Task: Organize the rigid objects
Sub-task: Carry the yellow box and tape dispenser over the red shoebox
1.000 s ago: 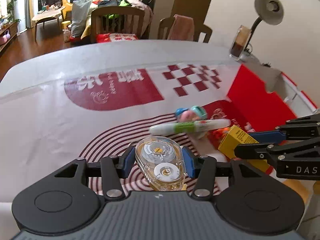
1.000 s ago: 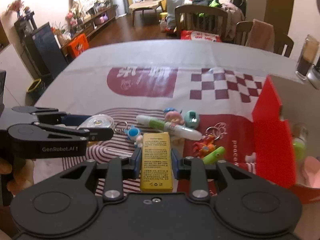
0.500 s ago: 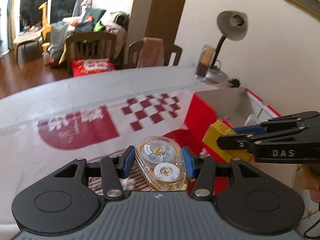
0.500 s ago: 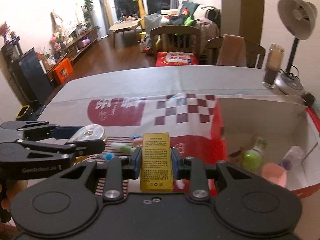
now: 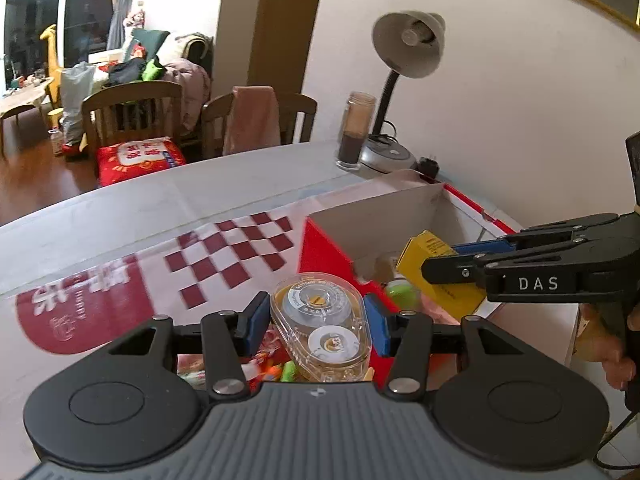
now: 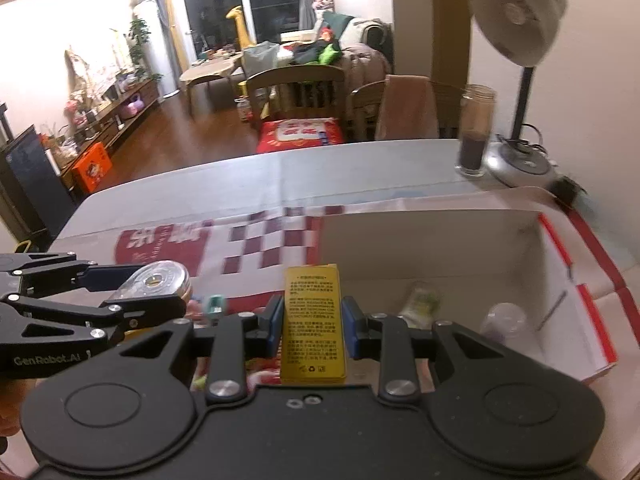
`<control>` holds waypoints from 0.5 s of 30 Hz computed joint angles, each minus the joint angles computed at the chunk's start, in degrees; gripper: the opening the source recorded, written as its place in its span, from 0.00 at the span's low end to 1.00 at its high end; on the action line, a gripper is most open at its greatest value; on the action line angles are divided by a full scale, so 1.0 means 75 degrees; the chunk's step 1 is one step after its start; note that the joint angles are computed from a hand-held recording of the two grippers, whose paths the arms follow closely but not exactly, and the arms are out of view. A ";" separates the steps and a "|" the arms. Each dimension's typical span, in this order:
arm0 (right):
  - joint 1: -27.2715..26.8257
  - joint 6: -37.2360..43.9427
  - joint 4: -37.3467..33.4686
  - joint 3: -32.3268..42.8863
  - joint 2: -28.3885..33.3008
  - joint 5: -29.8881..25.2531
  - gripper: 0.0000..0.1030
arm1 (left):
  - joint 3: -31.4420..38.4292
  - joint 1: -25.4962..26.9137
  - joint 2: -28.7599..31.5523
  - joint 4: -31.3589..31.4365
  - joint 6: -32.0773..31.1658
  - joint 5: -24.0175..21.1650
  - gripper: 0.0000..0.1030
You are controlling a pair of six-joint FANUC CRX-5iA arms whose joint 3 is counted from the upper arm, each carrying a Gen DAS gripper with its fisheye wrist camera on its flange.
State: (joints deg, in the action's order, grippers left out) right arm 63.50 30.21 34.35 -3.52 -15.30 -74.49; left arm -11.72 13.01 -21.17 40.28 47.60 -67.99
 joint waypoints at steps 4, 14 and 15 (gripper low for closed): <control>-0.0324 0.0131 0.0057 -0.0273 -0.0265 -0.0074 0.28 | 0.0357 -0.0640 0.0370 -0.0293 0.0522 0.0179 0.49; -0.1225 0.0456 -0.0154 -0.0814 -0.0772 -0.0266 0.28 | 0.1332 -0.2162 0.1363 -0.1101 0.1585 0.0647 0.49; -0.1327 0.0518 -0.0216 -0.0842 -0.0789 -0.0262 0.28 | 0.1446 -0.2314 0.1495 -0.1207 0.1690 0.0672 0.49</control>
